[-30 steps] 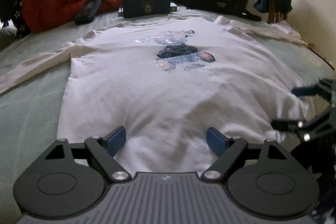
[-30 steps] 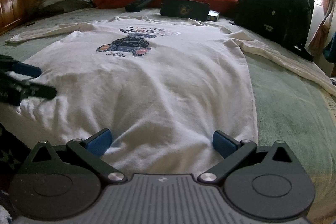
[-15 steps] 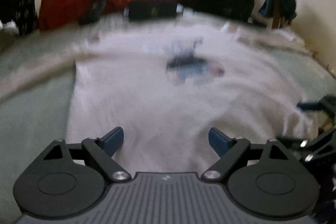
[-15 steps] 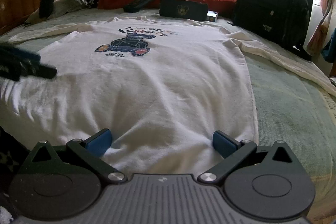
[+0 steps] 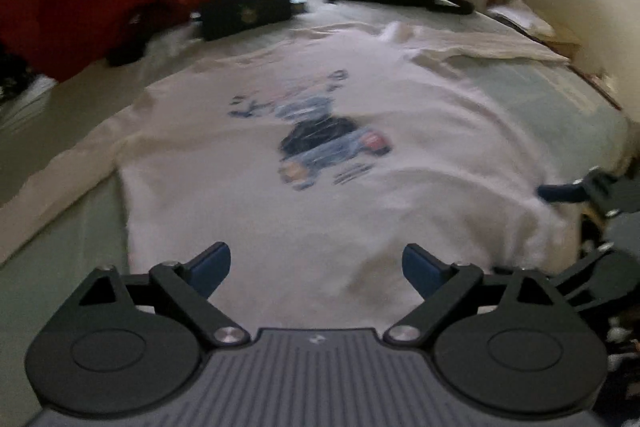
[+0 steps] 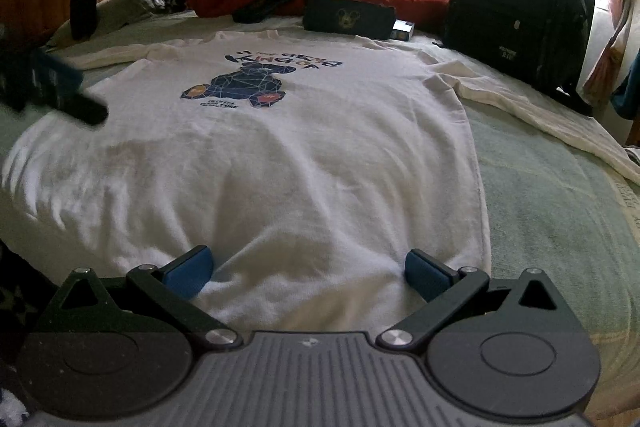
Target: Fold clothes
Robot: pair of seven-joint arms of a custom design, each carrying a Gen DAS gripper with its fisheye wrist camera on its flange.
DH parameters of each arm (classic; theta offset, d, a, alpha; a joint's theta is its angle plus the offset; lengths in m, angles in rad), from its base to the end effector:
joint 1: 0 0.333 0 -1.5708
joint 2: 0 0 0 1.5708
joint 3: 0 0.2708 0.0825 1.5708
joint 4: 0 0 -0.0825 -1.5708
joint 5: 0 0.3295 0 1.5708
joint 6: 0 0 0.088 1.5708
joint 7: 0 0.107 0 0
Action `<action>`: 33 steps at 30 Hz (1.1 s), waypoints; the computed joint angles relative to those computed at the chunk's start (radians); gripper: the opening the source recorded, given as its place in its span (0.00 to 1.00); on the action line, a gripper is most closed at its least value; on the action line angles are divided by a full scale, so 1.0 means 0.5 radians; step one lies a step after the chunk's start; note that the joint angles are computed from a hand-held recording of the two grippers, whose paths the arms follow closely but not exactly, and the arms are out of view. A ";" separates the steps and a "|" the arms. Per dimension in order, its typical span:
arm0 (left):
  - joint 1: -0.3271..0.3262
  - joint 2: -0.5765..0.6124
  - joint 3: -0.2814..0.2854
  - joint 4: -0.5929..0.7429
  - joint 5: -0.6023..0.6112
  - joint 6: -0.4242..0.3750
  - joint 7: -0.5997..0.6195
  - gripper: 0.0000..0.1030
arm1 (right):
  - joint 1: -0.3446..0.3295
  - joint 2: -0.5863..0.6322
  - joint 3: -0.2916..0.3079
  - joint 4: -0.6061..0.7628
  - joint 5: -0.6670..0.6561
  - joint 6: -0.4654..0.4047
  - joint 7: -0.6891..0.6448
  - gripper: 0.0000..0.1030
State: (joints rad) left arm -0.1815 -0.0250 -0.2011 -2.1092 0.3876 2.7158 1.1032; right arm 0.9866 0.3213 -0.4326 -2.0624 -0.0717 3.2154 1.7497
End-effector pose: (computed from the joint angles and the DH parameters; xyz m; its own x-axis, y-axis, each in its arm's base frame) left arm 0.4921 -0.2134 0.4787 -0.1964 -0.9787 -0.0593 -0.7587 0.1900 -0.6231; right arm 0.4852 0.3307 0.3890 0.4855 -0.8730 0.0477 -0.5492 -0.3470 -0.7603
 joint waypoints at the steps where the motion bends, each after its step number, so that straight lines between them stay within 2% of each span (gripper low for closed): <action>1: -0.013 0.029 -0.008 0.087 -0.065 -0.104 0.075 0.90 | 0.011 -0.003 -0.010 0.000 0.002 -0.006 0.007 1.00; 3: -0.036 0.113 -0.024 0.270 -0.092 -0.327 0.150 0.90 | 0.030 -0.018 -0.027 -0.006 -0.003 -0.028 0.035 1.00; 5: -0.066 0.211 -0.035 0.454 -0.057 -0.544 0.185 0.90 | -0.011 -0.048 0.016 -0.016 -0.033 -0.052 0.036 1.00; 8: -0.118 0.285 -0.035 0.614 0.092 -0.744 0.187 0.90 | -0.059 -0.086 0.062 -0.006 -0.129 -0.107 0.045 1.00; 9: -0.133 0.301 -0.035 0.655 0.132 -0.789 0.202 0.90 | -0.041 -0.089 0.041 0.008 -0.172 -0.119 0.078 1.00; 12: -0.145 0.277 -0.034 0.681 0.187 -0.749 0.320 0.90 | 0.063 -0.085 -0.080 0.056 -0.318 -0.113 0.233 1.00; 16: -0.124 0.266 -0.034 0.688 0.113 -0.593 0.510 0.90 | 0.093 -0.048 -0.116 0.143 -0.438 -0.078 0.376 1.00; 18: -0.106 0.230 -0.014 0.565 0.160 -0.367 0.509 0.90 | 0.109 -0.025 -0.130 0.193 -0.500 -0.094 0.438 1.00; 19: -0.094 0.209 0.000 0.477 0.203 -0.255 0.479 0.90 | 0.081 -0.025 -0.094 0.209 -0.515 -0.107 0.442 1.00; 20: -0.088 0.192 0.017 0.386 0.293 -0.175 0.394 0.90 | 0.061 -0.027 -0.070 0.214 -0.535 -0.103 0.455 1.00; 22: -0.066 0.144 0.047 0.184 0.480 0.019 0.193 0.90 | 0.085 -0.033 -0.103 0.196 -0.602 -0.057 0.532 1.00; 24: -0.032 0.099 0.074 -0.008 0.728 0.229 -0.081 0.90 | 0.150 -0.029 -0.188 0.176 -0.643 -0.009 0.614 1.00; 26: 0.019 0.046 0.096 -0.171 1.042 0.450 -0.483 0.90 | 0.243 -0.003 -0.300 0.167 -0.626 0.026 0.676 1.00; 28: 0.078 0.013 0.100 -0.296 1.169 0.645 -0.732 0.90 | 0.295 0.019 -0.359 0.157 -0.565 0.054 0.682 1.00; 29: 0.107 0.002 0.101 -0.348 1.213 0.726 -0.830 0.90 | 0.283 0.024 -0.344 0.151 -0.534 0.074 0.661 1.00; 31: 0.131 -0.015 0.091 -0.448 1.087 0.759 -0.815 0.90 | 0.254 0.031 -0.306 0.143 -0.481 0.087 0.609 1.00; 32: 0.159 -0.022 0.086 -0.478 1.197 0.782 -0.958 0.90 | 0.218 0.029 -0.261 0.142 -0.455 0.075 0.570 1.00; 33: 0.226 -0.049 0.059 -0.497 1.448 0.824 -1.201 0.90 | 0.181 0.028 -0.217 0.142 -0.429 0.062 0.531 1.00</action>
State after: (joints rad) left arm -0.0685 -0.0495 -0.1716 -2.3576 1.1117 3.1279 0.5029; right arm 1.0771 0.3353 -0.5409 -1.9915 -0.2864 3.2466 2.0154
